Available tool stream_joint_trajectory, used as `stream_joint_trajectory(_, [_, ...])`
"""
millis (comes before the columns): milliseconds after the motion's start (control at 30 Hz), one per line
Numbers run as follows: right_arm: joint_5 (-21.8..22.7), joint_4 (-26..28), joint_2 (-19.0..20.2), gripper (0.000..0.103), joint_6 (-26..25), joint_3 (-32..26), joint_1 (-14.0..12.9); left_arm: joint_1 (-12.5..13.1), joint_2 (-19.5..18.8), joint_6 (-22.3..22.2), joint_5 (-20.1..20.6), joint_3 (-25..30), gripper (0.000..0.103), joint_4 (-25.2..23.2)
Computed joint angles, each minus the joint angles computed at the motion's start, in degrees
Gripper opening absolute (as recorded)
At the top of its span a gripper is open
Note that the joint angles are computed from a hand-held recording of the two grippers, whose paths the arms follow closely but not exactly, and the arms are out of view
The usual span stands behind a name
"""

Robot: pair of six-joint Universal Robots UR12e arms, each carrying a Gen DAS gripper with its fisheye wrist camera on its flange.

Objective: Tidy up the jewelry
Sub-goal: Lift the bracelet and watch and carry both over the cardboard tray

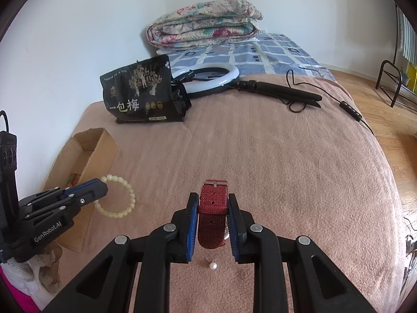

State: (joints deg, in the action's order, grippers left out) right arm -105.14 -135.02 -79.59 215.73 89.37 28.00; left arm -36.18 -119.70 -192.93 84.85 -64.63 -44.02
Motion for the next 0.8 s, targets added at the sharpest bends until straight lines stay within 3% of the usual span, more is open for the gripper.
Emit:
stream_joint_trajectory(300, [-0.71, -0.54, 1.38, 0.02, -0.77, -2.77, 1.38, 1.98, 2.19, -1.14, 0.74, -1.91, 0.005, 2.57])
stream_joint_trajectory(800, [0.65, -1.36, 8.62, 0.02, -3.96, -12.14, 4.02, 7.14, 6.98, -3.97, 2.45, -7.8, 0.005, 5.5])
